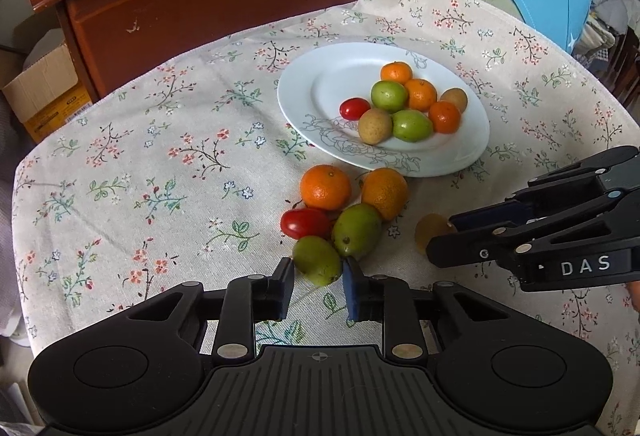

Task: Organize fruits
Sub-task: 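Lower the left gripper onto a small green fruit while the right gripper holds the kiwi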

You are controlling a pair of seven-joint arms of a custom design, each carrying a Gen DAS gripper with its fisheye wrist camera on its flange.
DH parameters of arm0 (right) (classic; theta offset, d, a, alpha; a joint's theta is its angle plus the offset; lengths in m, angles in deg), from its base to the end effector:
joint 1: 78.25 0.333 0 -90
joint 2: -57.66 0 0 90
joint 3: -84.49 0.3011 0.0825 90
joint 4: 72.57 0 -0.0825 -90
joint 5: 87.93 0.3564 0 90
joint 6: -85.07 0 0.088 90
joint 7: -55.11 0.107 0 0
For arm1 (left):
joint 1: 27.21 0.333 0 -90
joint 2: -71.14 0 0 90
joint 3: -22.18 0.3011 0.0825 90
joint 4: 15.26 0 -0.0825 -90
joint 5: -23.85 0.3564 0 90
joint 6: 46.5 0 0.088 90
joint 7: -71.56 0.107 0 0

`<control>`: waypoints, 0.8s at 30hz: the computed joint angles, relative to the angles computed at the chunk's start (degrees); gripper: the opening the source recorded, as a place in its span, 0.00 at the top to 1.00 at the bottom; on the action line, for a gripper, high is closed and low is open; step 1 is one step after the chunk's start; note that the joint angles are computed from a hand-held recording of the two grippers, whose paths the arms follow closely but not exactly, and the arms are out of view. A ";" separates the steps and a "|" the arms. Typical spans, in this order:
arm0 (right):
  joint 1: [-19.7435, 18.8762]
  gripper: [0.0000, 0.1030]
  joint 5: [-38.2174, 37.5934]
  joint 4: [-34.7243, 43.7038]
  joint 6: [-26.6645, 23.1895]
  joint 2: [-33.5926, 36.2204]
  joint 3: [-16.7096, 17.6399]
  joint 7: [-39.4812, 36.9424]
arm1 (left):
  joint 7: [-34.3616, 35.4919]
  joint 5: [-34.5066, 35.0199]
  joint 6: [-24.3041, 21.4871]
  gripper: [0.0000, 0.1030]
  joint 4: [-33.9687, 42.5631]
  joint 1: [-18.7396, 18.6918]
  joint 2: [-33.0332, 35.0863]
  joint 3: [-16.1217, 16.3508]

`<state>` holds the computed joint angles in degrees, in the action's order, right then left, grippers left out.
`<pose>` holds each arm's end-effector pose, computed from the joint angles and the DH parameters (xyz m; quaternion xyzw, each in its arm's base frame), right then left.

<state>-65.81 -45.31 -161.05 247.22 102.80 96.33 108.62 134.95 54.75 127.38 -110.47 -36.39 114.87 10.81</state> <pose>0.6680 0.2314 0.2425 -0.7585 0.5588 -0.0113 0.3350 0.6432 -0.2558 0.2476 -0.5583 0.7683 -0.2678 0.1622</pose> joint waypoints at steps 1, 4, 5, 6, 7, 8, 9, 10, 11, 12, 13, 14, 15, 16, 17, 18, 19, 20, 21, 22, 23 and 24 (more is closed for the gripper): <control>-0.10 0.75 0.10 0.12 -0.13 0.05 0.09 -0.03 | -0.03 0.01 0.61 0.77 -0.50 0.19 -0.35 -0.10; -0.66 0.75 0.65 0.46 -0.74 0.13 0.73 -0.73 | -0.30 0.12 2.02 0.78 -1.85 0.56 -1.49 -0.33; -0.78 0.75 0.83 0.48 -0.85 0.13 0.92 -1.13 | -0.38 0.28 2.26 0.79 -2.03 0.45 -1.72 -0.21; -0.90 0.75 1.01 0.50 -0.95 0.13 1.12 -1.61 | -0.38 0.44 2.21 0.80 -2.10 0.35 -1.88 -0.14; -0.91 0.75 1.14 0.54 -1.05 0.13 1.15 -1.86 | -0.37 0.55 2.05 0.80 -2.12 0.26 -1.96 -0.10; -0.87 0.75 1.26 0.58 -1.09 0.14 1.10 -1.95 | -0.72 0.67 1.94 0.80 -2.01 -0.19 -1.98 0.34; -0.87 0.75 1.43 0.62 -1.14 0.15 1.10 -2.05 | -0.91 0.73 1.92 0.80 -1.96 -0.31 -1.98 0.51; -0.87 0.75 1.57 0.71 -1.19 0.18 1.09 -2.11 | -1.03 0.69 1.87 0.80 -1.89 -0.25 -1.94 0.47; -0.86 0.75 1.65 0.80 -1.25 0.21 1.03 -2.14 | -1.19 0.68 1.63 0.80 -1.81 -0.31 -1.95 0.55; -0.77 0.75 1.68 0.82 -1.25 0.23 0.92 -2.09 | -1.43 0.69 1.06 0.80 -1.58 -0.57 -1.89 0.81; -0.67 0.75 1.69 0.75 -1.21 0.20 0.78 -1.99 | -1.93 0.88 0.28 0.79 -1.24 -1.29 -1.82 1.60; -0.59 0.75 1.66 0.77 -1.29 0.21 0.67 -1.86 | -2.06 1.05 -0.44 0.79 -1.08 -1.55 -1.79 1.90; -0.60 0.75 1.66 0.79 -1.40 0.20 0.64 -1.83 | -1.83 0.96 -0.95 0.79 -0.91 -1.28 -1.63 1.54; -0.63 0.75 1.68 0.79 -1.45 0.19 0.65 -1.89 | -1.14 0.59 -1.35 0.78 -0.81 -0.49 -1.36 0.58; -0.64 0.75 1.74 0.73 -1.35 0.14 0.69 -2.01 | -0.72 0.32 -1.74 0.76 -0.67 -0.16 -1.16 0.09; -0.66 0.75 1.81 0.69 -1.24 0.12 0.75 -2.15 | -0.33 0.04 -2.28 0.76 -0.44 0.02 -0.90 -0.25; -0.66 0.75 1.87 0.66 -1.18 0.10 0.80 -2.24 | -0.35 -0.04 -2.61 0.76 -0.16 -0.28 -0.69 0.00; -0.65 0.75 1.91 0.64 -1.15 0.08 0.80 -2.29 | -0.69 0.11 -2.73 0.76 0.04 -0.90 -0.51 0.66; -0.61 0.75 1.92 0.60 -1.10 0.06 0.76 -2.28 | -0.98 0.22 -2.68 0.76 0.20 -1.28 -0.32 1.09; -0.60 0.75 1.95 0.53 -1.06 0.00 0.75 -2.28 | -1.33 0.29 -2.45 0.78 0.21 -1.53 -0.21 1.41; -0.59 0.75 1.97 0.52 -1.03 -0.01 0.73 -2.26 | -1.82 0.46 -1.92 0.79 0.04 -1.81 -0.29 1.81; -0.59 0.75 2.01 0.51 -0.96 -0.02 0.72 -2.26 | -1.99 0.48 -1.74 0.79 -0.08 -1.76 -0.37 1.77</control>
<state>-66.40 -43.29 -160.54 246.27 102.78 97.05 106.36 132.96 55.23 125.64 -110.55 -38.15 114.50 12.59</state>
